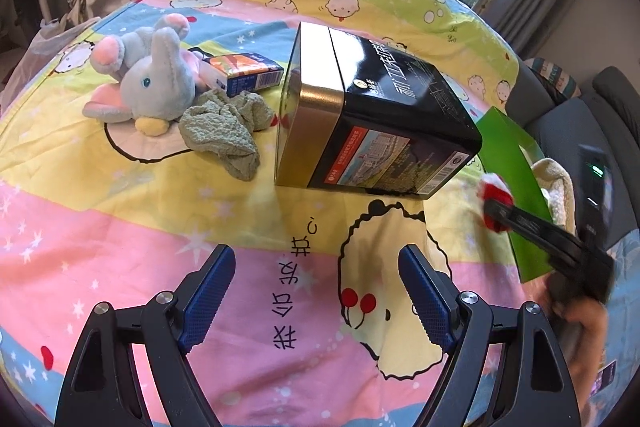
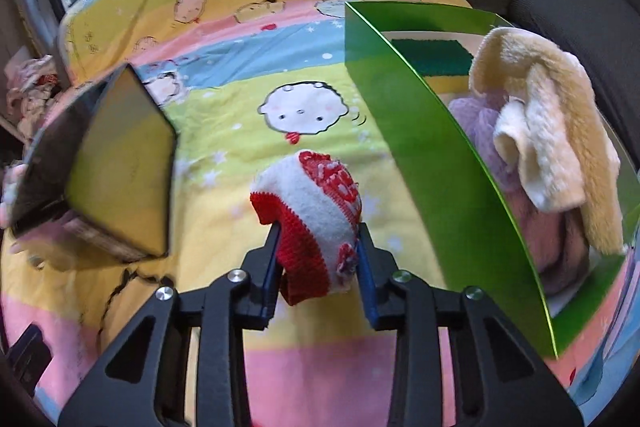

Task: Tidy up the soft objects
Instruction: 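Close the right gripper on the red-white sock and lift it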

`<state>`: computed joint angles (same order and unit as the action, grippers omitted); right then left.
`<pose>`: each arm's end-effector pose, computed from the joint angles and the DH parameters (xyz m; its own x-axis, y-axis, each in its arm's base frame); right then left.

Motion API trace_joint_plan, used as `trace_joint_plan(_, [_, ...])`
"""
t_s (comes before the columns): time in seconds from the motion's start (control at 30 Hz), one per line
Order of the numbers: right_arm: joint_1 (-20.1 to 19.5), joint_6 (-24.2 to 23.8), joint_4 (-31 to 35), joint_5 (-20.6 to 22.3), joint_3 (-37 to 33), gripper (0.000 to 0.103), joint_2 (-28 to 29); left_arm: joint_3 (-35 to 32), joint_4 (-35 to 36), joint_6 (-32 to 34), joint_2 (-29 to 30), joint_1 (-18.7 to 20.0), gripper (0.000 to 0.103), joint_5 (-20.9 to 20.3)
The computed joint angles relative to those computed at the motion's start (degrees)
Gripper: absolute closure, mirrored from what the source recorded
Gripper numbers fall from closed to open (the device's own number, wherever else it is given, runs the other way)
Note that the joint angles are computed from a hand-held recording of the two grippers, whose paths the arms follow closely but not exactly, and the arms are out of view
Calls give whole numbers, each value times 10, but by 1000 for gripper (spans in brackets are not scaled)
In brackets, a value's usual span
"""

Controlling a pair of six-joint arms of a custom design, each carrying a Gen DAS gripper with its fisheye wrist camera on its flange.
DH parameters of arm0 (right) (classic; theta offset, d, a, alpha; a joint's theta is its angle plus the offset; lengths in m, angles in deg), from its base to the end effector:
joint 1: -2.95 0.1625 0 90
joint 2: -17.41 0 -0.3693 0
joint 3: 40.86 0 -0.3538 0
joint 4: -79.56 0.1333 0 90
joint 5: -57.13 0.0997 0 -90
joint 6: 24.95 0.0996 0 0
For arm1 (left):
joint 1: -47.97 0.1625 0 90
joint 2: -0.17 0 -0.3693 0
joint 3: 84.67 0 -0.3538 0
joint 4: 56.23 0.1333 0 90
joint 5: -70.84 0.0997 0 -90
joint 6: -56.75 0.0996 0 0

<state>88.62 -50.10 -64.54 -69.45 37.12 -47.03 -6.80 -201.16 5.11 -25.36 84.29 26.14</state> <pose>0.0261 -0.6348 0.4169 -0.7227 0.0827 0.6862 -0.2759 0.8757 -0.3962 -0.4046 -0.5507 -0.0239 -0.9058 -0.1240 -0.4052 0.1525 0.7967 -0.5848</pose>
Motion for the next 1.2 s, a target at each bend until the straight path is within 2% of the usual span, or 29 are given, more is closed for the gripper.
trace_joint_plan(0.1, [-3,33,52,46,41,70,-53,1,8,-8,-2,0,19,5])
trace_joint_plan(0.23, [-3,40,87,94,92,69,-102,3,12,-11,-4,0,19,4])
trace_joint_plan(0.4, [1,37,132,119,120,65,-115,2,15,-14,-3,-2,19,7])
trace_joint_plan(0.5, [2,48,136,97,120,61,-102,-1,23,-18,-1,-2,19,9])
trace_joint_plan(0.63, [-8,55,127,130,120,33,-114,-10,24,-6,6,-1,19,-2])
trace_joint_plan(0.67, [-11,55,119,140,122,31,-121,-12,20,-2,8,-2,19,-5])
trace_joint_plan(0.77, [-28,74,118,184,118,31,-139,-23,1,21,23,-3,19,-17])
trace_joint_plan(0.9, [-47,105,151,218,103,31,-137,-57,-20,75,55,-5,19,-69])
trace_joint_plan(1.03, [-52,104,180,239,95,49,-129,-86,-44,116,84,-4,19,-123])
trace_joint_plan(1.1, [-55,110,189,248,91,55,-124,-108,-32,127,101,-6,19,-119])
trace_joint_plan(1.17, [-59,119,202,249,82,56,-116,-130,-14,136,117,-7,23,-109])
trace_joint_plan(1.2, [-63,123,214,259,77,56,-115,-130,-19,139,119,-7,27,-116])
